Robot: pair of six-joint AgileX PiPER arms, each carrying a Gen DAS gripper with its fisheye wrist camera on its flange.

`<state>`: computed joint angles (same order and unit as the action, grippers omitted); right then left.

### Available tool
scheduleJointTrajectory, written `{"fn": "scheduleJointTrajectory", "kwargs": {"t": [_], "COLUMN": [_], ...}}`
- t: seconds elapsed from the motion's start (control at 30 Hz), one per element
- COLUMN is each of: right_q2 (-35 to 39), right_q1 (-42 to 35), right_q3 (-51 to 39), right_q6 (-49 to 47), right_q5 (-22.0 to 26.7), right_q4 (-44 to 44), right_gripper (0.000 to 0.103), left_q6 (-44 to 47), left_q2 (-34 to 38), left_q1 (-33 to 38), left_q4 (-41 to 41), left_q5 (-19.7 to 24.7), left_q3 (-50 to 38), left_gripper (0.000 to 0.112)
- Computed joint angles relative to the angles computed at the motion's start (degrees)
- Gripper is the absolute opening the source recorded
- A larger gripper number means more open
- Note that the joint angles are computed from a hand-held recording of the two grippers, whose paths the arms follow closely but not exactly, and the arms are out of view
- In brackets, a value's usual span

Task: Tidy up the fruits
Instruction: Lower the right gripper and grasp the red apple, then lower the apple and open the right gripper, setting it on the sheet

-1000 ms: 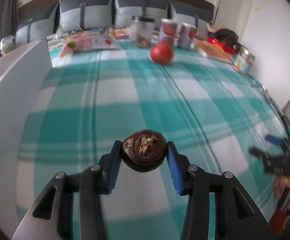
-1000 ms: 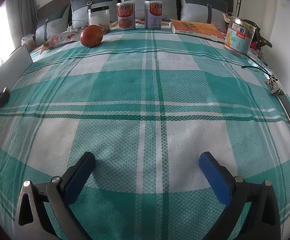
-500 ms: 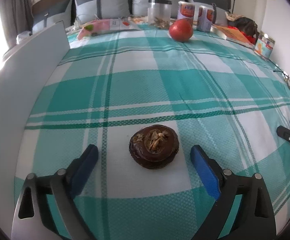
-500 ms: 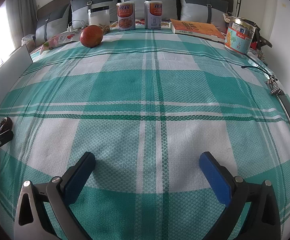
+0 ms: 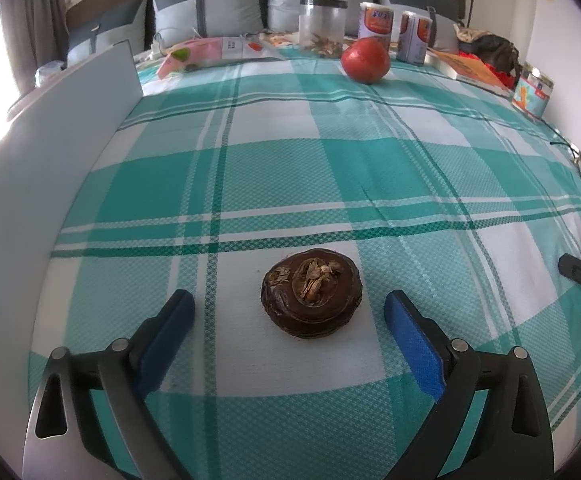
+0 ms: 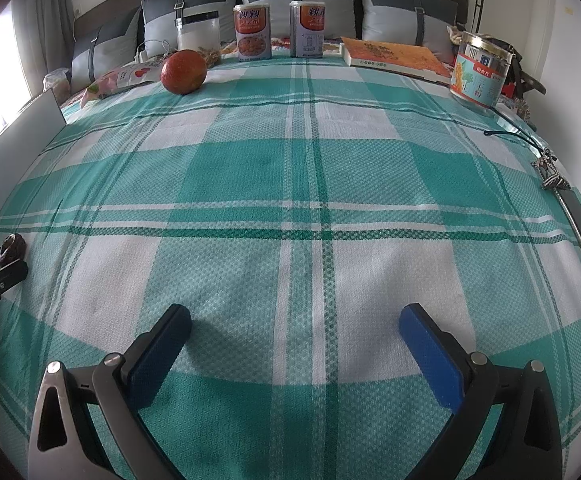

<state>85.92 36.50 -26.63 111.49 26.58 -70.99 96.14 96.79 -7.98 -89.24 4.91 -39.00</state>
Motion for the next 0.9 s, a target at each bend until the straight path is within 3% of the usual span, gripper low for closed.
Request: {"fn": "scheduleJointTrajectory", "kwargs": {"t": [0.1, 0.17, 0.27, 0.33, 0.53, 0.6, 0.7, 0.73, 0.77, 0.9], "right_q2": [-1.81, -0.95, 7.52, 15.77, 37.45, 43.41, 52.66, 54.27, 55.11, 49.85], "right_q1": [-4.09, -8.47, -13.82, -16.14, -18.65, -19.75, -20.82, -21.34, -22.36, -25.83], "right_q3": [-2.94, -8.05, -20.3, -31.73, -66.1, -77.56, -94.42, -97.55, -98.38, -87.45], "right_q6": [-4.97, -15.47, -32.65, -44.11, -75.1, -77.34, -72.48, -71.83, -72.39, -86.14], "right_q5": [-4.39, -8.49, -15.15, -16.98, -8.24, -0.81, 11.44, 13.98, 14.37, 8.59], "right_q4": [2.21, 7.34, 19.62, 29.82, 63.91, 70.93, 70.54, 71.82, 75.38, 91.03], "right_gripper": [0.103, 0.103, 0.103, 0.103, 0.103, 0.103, 0.1, 0.076, 0.062, 0.059], "left_q6": [1.03, 0.94, 0.93, 0.93, 1.27, 1.29, 1.28, 1.28, 1.51, 1.69], "left_q2": [0.18, 0.28, 0.31, 0.31, 0.35, 0.37, 0.38, 0.39, 0.43, 0.46], "left_q1": [0.03, -0.08, -0.05, -0.05, 0.01, 0.09, -0.03, -0.07, -0.04, -0.14], "left_q4": [-1.23, -1.26, -1.22, -1.22, -1.5, -1.49, -1.51, -1.56, -1.75, -2.02], "left_q5": [-0.08, -0.23, -0.21, -0.21, -0.19, -0.07, -0.22, -0.22, -0.22, -0.28], "left_q3": [-0.06, -0.16, -0.19, -0.19, -0.22, -0.24, -0.26, -0.27, -0.29, -0.32], "left_gripper": [0.098, 0.098, 0.099, 0.099, 0.099, 0.099, 0.099, 0.099, 0.099, 0.099]}}
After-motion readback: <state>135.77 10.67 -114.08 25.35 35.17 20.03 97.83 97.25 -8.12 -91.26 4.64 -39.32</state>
